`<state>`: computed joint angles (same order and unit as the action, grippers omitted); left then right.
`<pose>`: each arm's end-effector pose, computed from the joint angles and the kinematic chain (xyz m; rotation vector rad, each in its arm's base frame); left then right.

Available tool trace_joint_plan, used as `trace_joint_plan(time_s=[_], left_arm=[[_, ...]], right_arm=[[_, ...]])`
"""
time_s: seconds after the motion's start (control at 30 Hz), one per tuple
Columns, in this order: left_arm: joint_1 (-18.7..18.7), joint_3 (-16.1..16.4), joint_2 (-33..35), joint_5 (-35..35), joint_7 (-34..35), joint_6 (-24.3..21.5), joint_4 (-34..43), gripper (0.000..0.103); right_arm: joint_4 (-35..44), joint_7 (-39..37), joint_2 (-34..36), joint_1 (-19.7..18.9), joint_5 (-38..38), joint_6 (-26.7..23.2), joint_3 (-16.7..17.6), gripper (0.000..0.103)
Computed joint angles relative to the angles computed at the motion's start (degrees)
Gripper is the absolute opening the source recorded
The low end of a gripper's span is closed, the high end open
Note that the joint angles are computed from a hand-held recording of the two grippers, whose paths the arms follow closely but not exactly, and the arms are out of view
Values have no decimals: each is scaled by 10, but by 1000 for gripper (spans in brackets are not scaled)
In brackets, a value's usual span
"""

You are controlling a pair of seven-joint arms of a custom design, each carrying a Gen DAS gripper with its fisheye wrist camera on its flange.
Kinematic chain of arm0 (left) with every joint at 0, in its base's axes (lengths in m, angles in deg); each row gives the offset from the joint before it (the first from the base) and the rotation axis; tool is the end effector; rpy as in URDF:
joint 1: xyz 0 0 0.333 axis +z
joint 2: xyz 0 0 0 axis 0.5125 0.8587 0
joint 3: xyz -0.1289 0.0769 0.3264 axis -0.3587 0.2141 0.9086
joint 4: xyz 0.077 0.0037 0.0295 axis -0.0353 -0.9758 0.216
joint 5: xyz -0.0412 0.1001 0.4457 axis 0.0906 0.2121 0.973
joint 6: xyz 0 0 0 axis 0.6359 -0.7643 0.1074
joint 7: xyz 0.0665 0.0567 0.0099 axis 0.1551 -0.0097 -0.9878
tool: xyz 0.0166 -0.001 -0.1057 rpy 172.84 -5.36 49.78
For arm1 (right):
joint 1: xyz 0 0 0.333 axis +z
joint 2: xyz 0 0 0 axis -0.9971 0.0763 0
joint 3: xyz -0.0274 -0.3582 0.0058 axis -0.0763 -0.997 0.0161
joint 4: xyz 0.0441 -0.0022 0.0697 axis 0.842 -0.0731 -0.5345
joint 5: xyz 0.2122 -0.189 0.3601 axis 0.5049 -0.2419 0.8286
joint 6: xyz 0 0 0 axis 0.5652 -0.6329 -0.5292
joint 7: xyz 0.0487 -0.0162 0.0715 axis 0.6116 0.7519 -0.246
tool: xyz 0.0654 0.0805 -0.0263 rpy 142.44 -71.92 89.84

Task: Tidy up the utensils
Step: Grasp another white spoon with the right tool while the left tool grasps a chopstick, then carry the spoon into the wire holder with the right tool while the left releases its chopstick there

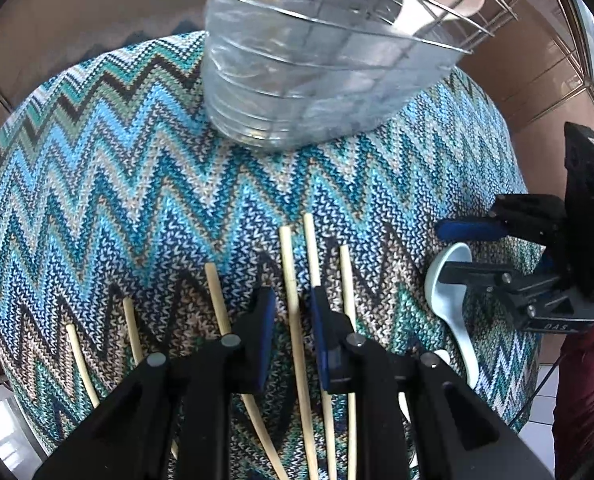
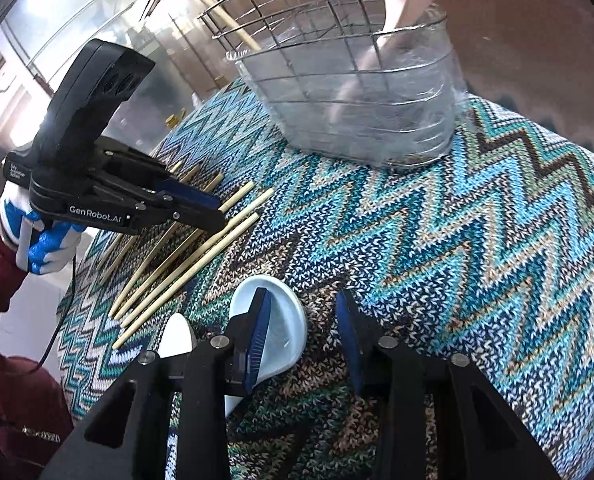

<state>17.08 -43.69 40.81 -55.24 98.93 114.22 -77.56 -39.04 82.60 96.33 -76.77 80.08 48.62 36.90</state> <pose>0.6485 -0.3132 0.4217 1.7892 -2.4166 0.4870 0.6362 0.1616 0.4109 -2.2578 1.1349 0.1415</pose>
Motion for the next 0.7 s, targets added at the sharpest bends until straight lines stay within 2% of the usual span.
trace_joint_plan(time_s=[0.07,0.17,0.27,0.47,0.7], left_arm=[[1,-1,1,-7,-2,3,0,16],[4,-3,-5,-23,-1,17,-13,6],[5,-4,-20,-34,-5,40,-36,5],[3,-7,-67,-51,-11,107,-96,5],[-2,-11,-184,-95,24,230,-208,5]], right_arm=[[9,-16,7,-1,-2,-5,2,12],[15,-31,12,-1,-10,-7,4,9],[1,-39,1,5,-20,17,8,9],[-58,-20,-52,29,-54,105,6,8],[-159,-8,-159,72,-46,209,-23,6]])
